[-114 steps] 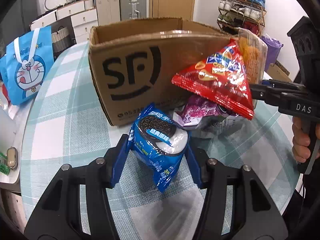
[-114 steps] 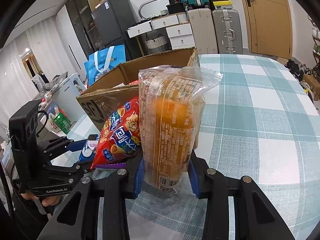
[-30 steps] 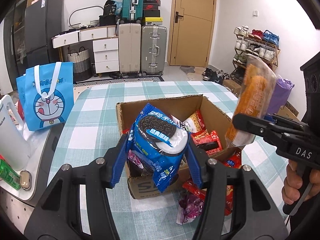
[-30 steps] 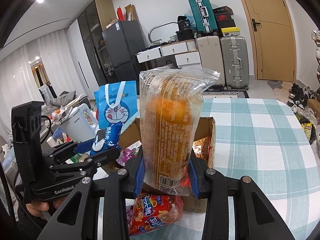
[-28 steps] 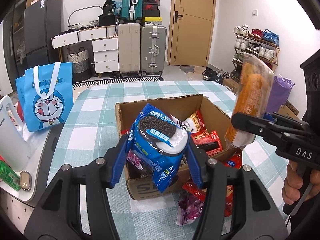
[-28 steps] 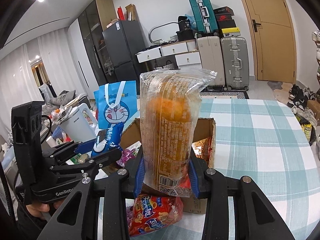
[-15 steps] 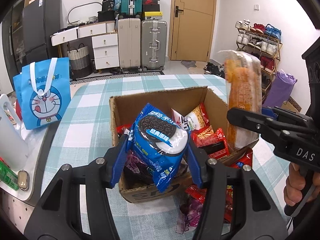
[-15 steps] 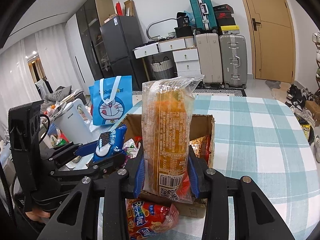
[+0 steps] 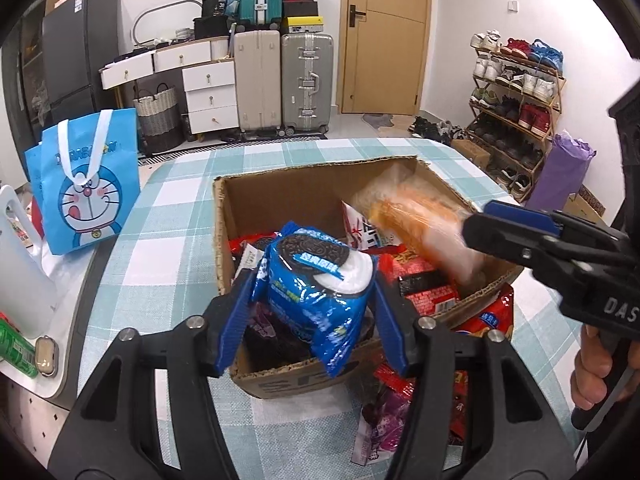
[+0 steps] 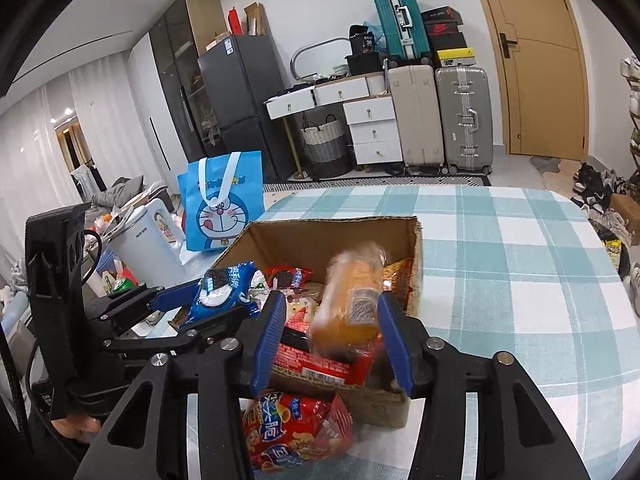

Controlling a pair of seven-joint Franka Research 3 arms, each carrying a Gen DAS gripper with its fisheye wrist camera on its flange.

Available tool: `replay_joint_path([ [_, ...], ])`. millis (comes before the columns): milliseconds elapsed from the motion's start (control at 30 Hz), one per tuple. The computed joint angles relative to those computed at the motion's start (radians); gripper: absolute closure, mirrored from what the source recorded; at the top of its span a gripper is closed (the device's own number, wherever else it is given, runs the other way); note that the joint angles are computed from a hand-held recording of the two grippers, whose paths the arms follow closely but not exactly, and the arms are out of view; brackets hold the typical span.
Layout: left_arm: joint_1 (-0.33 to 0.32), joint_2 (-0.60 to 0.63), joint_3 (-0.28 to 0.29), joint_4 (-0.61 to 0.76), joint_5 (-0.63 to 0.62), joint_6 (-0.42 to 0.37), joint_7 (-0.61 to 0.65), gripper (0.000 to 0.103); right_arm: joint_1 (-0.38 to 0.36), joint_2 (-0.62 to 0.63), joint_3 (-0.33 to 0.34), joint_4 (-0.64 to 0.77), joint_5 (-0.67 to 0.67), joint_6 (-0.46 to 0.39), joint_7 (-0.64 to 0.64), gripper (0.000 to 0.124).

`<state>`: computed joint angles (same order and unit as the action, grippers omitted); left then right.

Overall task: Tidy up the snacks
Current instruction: 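Open both tools to drop the bread bag and Oreo pack into the box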

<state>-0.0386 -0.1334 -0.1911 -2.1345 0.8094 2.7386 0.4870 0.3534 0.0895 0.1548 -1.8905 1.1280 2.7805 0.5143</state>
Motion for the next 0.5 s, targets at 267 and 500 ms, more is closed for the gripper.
replay_joint_path([
  [267, 0.010, -0.047, -0.008, -0.043, 0.020, 0.041, -0.015, 0.022, -0.016, -0.060, -0.027, -0.066, 0.107, -0.044, -0.073, 0.034],
  [500, 0.005, -0.096, -0.028, -0.090, -0.006, 0.023, 0.000, 0.017, -0.009, -0.103, -0.046, -0.136, 0.112, -0.030, -0.070, 0.022],
])
